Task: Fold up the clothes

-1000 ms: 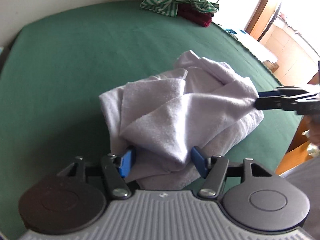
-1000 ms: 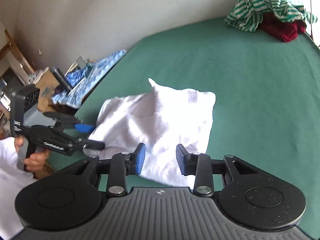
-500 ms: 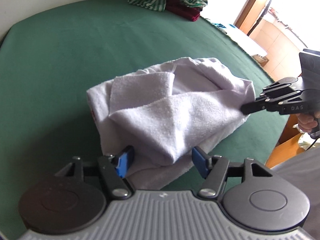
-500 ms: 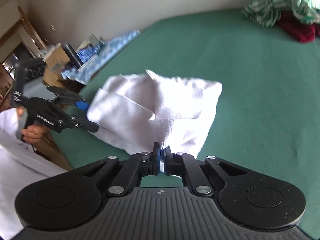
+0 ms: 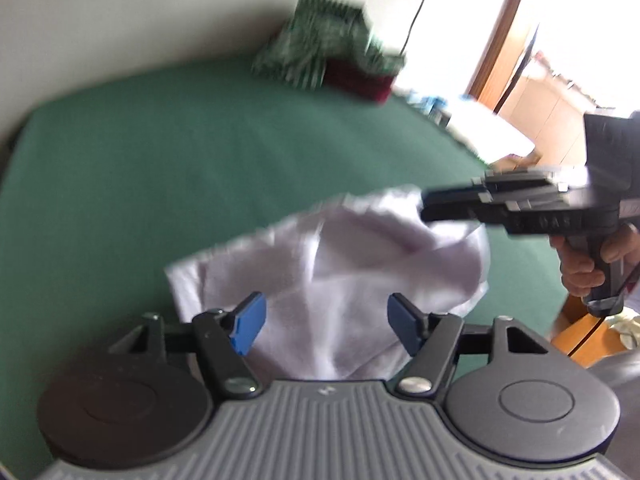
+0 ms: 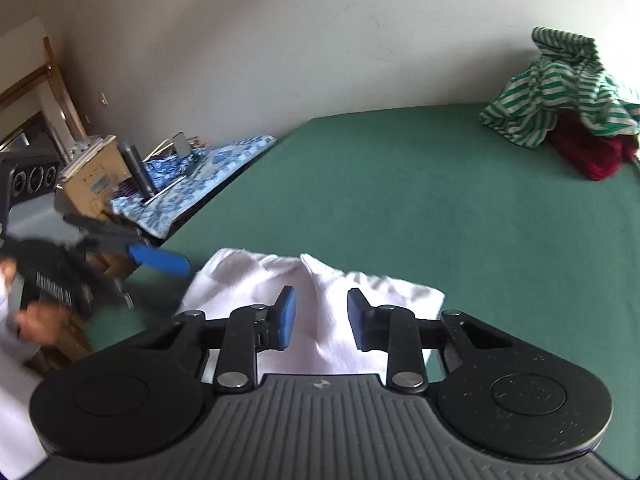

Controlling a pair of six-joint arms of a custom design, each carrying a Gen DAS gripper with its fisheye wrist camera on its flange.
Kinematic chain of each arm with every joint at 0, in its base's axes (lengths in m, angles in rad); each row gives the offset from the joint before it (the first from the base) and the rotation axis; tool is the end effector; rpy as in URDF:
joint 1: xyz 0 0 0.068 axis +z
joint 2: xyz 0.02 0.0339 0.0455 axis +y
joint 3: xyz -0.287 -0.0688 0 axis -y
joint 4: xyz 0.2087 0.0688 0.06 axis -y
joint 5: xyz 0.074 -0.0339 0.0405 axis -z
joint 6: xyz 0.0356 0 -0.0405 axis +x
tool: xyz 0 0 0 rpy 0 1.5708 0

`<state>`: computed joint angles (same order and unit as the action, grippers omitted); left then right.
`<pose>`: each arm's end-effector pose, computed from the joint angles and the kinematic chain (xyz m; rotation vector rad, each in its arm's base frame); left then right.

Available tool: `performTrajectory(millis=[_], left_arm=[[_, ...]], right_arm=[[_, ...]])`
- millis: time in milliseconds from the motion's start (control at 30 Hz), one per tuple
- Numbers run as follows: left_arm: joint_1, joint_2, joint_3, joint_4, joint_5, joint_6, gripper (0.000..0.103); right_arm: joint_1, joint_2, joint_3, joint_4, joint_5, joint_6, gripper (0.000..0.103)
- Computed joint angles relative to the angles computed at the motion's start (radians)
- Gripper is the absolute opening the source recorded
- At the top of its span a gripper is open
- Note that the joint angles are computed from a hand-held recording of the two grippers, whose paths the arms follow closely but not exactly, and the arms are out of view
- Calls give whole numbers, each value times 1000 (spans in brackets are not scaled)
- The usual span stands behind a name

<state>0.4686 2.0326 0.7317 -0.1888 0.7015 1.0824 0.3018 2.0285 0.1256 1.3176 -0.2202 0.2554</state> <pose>0.2509 0.1012 0.0844 0.8007 2.4023 -0.5896 0.2136 0.0746 0.0940 -0.1807 2.1859 0.5560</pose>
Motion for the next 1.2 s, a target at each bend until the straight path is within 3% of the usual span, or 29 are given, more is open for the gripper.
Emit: performTrajectory(millis=[67,133,267,367,467,533,600,700,767,933,1000,1100,1200], left_arm=[[3,59,10,10,-15,-7,70],[18,48,-13,4,-4,28,79],[32,11,-41,-5,4,60,82],[61,13,10,-96,49,73,82],[57,41,45,-125,42,49,81],[83,39,66,-158,43,66,75],[144,32,96,-205,69,92,81],[223,67,158,-211,78,60,94],[245,114,212,-215,69,11,95],[203,201,286,-336,58,34,89],[182,221,295,-376,40,66,70],[174,220,299,-419,24,146,57],[169,249,337,-461,8,194,57]], right_arm=[[3,77,67,-66,1,49,18],[-2,123,111,-128,-9,63,15],[-7,32,82,-131,-8,50,18],[28,5,108,-98,44,109,18],[101,63,229,-176,129,146,18],[121,107,307,-281,156,121,15],[128,119,342,-347,173,100,13],[117,25,226,-240,184,120,22],[114,-34,126,-147,234,144,42],[106,-150,-15,-174,334,281,44],[159,-185,-18,-267,417,350,44],[233,-173,-26,-321,499,464,39],[289,-145,-34,-294,522,527,31]])
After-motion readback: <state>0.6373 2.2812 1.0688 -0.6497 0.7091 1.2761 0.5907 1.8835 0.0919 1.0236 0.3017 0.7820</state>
